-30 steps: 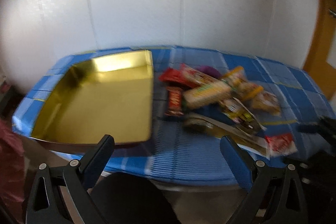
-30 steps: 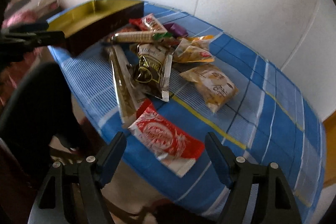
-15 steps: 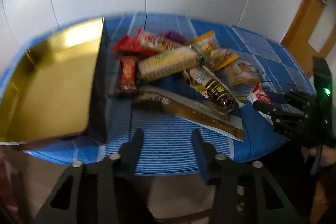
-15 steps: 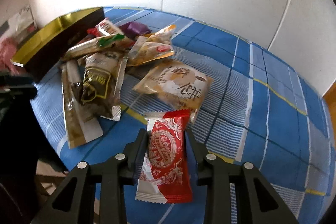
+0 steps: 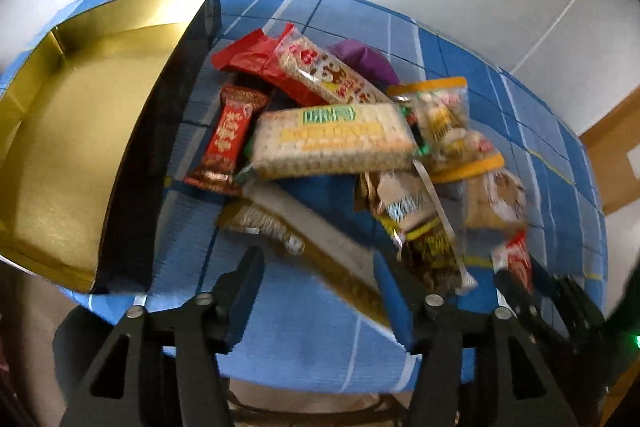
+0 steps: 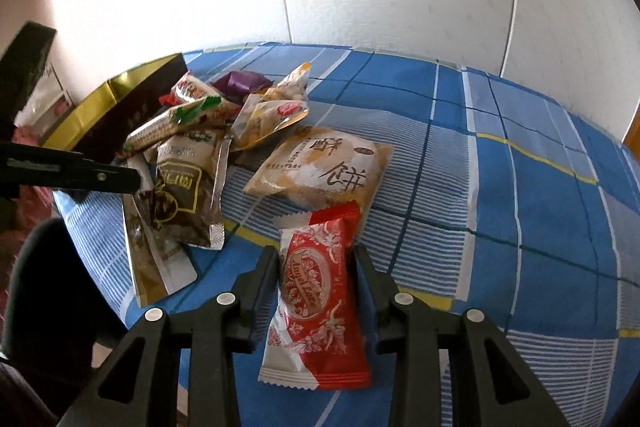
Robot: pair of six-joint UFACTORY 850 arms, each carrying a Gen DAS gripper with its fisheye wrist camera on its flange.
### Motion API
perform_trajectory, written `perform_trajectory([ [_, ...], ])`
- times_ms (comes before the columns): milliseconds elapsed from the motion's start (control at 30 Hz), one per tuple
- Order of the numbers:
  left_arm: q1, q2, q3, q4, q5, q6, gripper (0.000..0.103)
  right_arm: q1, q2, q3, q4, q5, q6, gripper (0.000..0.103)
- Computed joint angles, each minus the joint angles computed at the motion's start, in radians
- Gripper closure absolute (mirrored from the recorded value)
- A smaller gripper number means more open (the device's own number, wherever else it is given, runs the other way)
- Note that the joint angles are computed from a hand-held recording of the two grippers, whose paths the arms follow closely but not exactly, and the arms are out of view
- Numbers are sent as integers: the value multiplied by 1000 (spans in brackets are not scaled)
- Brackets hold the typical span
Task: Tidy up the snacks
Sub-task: 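Grasp the long brown stick snack with left gripper while right gripper grasps red-wrapped pastry, then carry the brown stick snack into the gold tray and open left gripper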
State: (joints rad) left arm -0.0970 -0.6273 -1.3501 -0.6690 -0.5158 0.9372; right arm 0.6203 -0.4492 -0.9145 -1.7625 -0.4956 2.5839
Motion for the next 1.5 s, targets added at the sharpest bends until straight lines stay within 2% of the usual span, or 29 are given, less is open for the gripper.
perform_trajectory([
  [167,-47,-25,-3,85,108,-83,42,-15,14,25,-113,12,155,66],
  [200,-59,-22,11,85,144,-58,49,-19,21,37,-153,14,207,66],
  [233,-64,-10,32,67,171,1,56,-25,31,53,-205,16,275,66],
  [300,-56,2,52,-28,156,149,69,-36,40,71,-290,19,384,66],
  [433,-27,25,96,-191,149,400,77,-46,50,89,-361,13,494,65],
  [533,-4,49,135,-286,138,548,78,-44,48,84,-359,13,481,59],
  [667,30,75,178,-389,106,700,79,-37,38,66,-284,9,388,59],
  [800,52,68,171,-399,59,711,82,-27,30,50,-202,5,294,59],
  [1000,80,80,182,-436,-23,765,83,1,-3,-3,21,-31,27,59],
  [1100,91,78,178,-442,-61,769,84,8,-14,-18,80,-48,-44,60],
  [1400,141,126,201,-510,-169,861,86,9,-18,-23,98,-55,-66,61],
  [1500,162,135,189,-522,-220,845,86,10,-20,-26,105,-57,-74,61],
])
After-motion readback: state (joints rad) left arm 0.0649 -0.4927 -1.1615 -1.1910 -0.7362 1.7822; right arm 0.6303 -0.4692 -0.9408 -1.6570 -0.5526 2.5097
